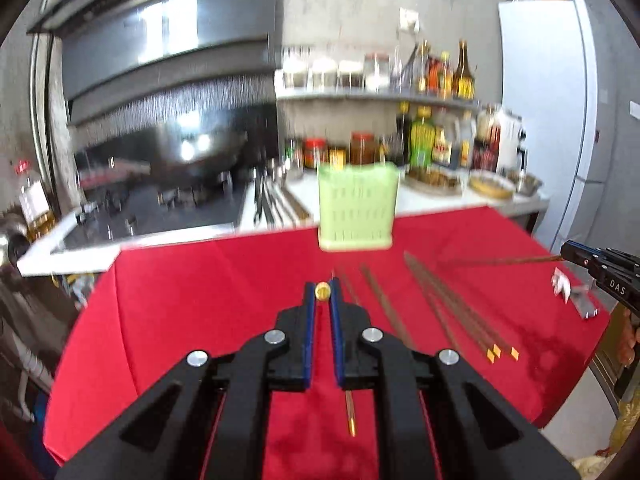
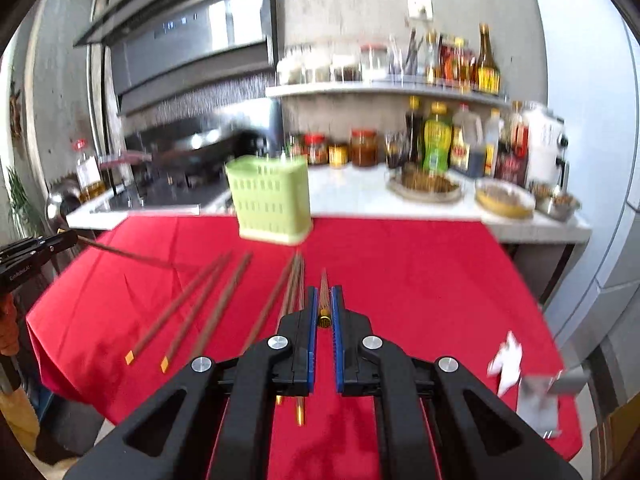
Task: Organize utensils
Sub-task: 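Lift the held chopsticks with both tools and carry them over the green holder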
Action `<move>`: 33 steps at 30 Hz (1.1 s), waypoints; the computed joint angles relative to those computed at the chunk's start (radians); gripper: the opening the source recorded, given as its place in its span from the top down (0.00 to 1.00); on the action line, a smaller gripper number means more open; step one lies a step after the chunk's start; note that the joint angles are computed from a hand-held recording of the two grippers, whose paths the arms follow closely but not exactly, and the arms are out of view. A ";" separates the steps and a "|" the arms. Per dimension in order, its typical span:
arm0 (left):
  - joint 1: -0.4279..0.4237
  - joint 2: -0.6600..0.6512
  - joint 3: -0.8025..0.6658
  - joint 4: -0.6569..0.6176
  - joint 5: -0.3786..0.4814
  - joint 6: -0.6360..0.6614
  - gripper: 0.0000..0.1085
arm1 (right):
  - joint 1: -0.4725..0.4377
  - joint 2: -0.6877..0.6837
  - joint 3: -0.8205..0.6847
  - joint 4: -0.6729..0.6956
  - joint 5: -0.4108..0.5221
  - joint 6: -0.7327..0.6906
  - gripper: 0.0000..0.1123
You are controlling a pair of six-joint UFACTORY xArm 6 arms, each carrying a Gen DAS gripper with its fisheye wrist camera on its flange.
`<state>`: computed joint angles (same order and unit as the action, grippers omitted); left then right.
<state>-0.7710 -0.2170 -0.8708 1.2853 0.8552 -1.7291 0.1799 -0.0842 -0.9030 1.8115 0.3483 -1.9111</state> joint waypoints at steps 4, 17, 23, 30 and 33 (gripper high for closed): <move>0.015 -0.004 -0.041 0.053 0.002 0.013 0.94 | 0.008 0.002 -0.062 0.011 0.000 0.012 0.94; 0.110 0.038 -0.101 0.123 -0.076 0.011 0.94 | 0.067 0.084 -0.233 -0.117 -0.059 0.140 0.94; 0.167 0.083 -0.193 0.179 -0.098 0.019 0.94 | 0.116 0.157 -0.390 -0.074 -0.123 0.078 0.94; 0.245 0.224 -0.420 0.184 -0.180 0.123 0.94 | 0.180 0.352 -0.709 -0.231 -0.202 0.212 0.94; 0.267 0.280 -0.518 0.171 -0.209 0.183 0.94 | 0.189 0.423 -0.853 -0.270 -0.189 0.282 0.94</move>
